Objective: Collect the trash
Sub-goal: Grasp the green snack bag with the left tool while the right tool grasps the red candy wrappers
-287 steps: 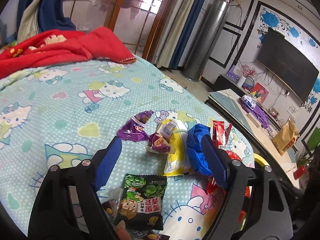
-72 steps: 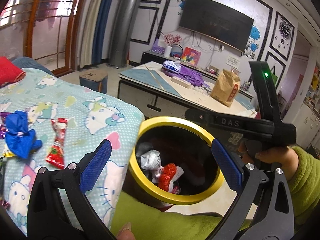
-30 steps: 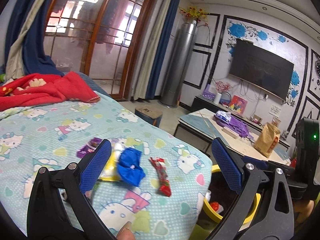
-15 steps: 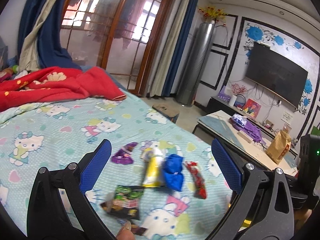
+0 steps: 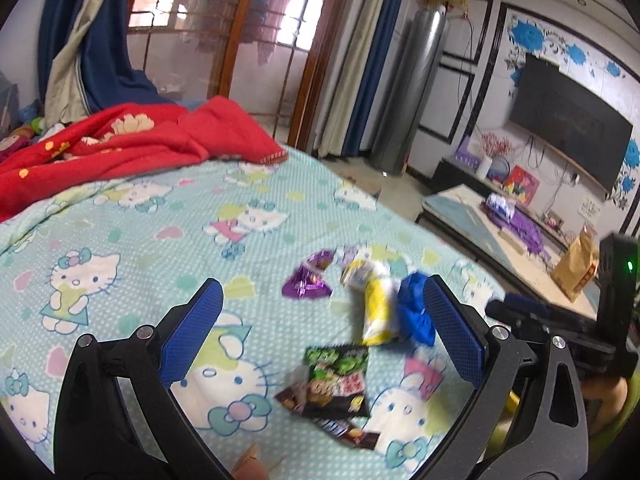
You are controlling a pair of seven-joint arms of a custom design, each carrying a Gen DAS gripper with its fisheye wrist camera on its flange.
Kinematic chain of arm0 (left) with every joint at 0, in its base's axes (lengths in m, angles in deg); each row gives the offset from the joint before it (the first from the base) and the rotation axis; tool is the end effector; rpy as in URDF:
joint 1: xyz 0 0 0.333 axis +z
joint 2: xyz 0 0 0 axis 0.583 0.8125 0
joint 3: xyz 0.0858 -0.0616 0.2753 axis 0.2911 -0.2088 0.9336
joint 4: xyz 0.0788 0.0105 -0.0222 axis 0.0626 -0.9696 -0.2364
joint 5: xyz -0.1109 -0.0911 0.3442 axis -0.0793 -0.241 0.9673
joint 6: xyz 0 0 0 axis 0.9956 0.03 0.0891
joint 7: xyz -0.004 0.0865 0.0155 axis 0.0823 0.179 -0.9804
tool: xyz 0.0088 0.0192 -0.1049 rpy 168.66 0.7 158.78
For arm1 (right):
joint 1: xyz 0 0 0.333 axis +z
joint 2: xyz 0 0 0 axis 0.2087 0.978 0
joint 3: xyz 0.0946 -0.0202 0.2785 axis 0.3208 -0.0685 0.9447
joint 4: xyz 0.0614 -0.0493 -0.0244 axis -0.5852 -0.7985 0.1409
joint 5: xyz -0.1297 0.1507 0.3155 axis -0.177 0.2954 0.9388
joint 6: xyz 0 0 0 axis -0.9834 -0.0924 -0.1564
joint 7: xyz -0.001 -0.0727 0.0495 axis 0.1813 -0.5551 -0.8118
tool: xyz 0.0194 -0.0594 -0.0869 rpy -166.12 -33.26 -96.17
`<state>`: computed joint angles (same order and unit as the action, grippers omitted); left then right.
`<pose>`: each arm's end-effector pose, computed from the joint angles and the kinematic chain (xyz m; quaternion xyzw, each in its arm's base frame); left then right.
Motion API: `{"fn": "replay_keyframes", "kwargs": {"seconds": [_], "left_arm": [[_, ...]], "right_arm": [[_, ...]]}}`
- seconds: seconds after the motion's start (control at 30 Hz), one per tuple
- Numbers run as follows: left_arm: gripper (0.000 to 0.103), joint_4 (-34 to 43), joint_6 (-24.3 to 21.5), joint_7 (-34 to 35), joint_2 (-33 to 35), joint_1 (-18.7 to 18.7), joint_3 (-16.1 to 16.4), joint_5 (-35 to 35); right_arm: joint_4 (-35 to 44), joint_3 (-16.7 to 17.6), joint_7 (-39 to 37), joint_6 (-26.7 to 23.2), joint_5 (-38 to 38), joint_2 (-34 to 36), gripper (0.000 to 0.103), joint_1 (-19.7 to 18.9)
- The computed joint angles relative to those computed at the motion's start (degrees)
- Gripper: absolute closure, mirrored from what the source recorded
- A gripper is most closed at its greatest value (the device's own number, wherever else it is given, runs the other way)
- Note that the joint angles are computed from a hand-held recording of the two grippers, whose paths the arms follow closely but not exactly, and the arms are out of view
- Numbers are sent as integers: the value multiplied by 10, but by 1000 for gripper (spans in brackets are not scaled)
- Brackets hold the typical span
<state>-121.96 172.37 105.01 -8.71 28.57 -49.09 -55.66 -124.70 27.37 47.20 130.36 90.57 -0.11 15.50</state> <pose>0.6151 -0.1927 0.5444 -0.6610 0.5728 -0.4088 0.2604 0.6785 0.0508 0.5213 -0.7322 0.5391 -0.1461 0.3898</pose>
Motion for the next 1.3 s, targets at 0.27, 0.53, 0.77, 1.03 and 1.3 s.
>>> {"fn": "replay_keyframes", "kwargs": {"seconds": [0.27, 0.53, 0.77, 1.03, 1.3], "left_arm": [[11, -1, -19, 190, 25, 57, -86, -188], [12, 22, -60, 262, 48, 35, -86, -231], [28, 41, -96, 272, 64, 25, -78, -240], [54, 61, -132, 292, 78, 25, -79, -259], [75, 53, -119, 299, 76, 29, -82, -278]], "right_arm": [[57, -10, 59, -44, -47, 54, 45, 6], [105, -10, 106, -84, -71, 99, 62, -2], [102, -6, 105, -69, -69, 102, 79, -9], [83, -4, 99, -56, -60, 91, 82, -13], [47, -2, 73, -32, -42, 70, 83, -17]]}}
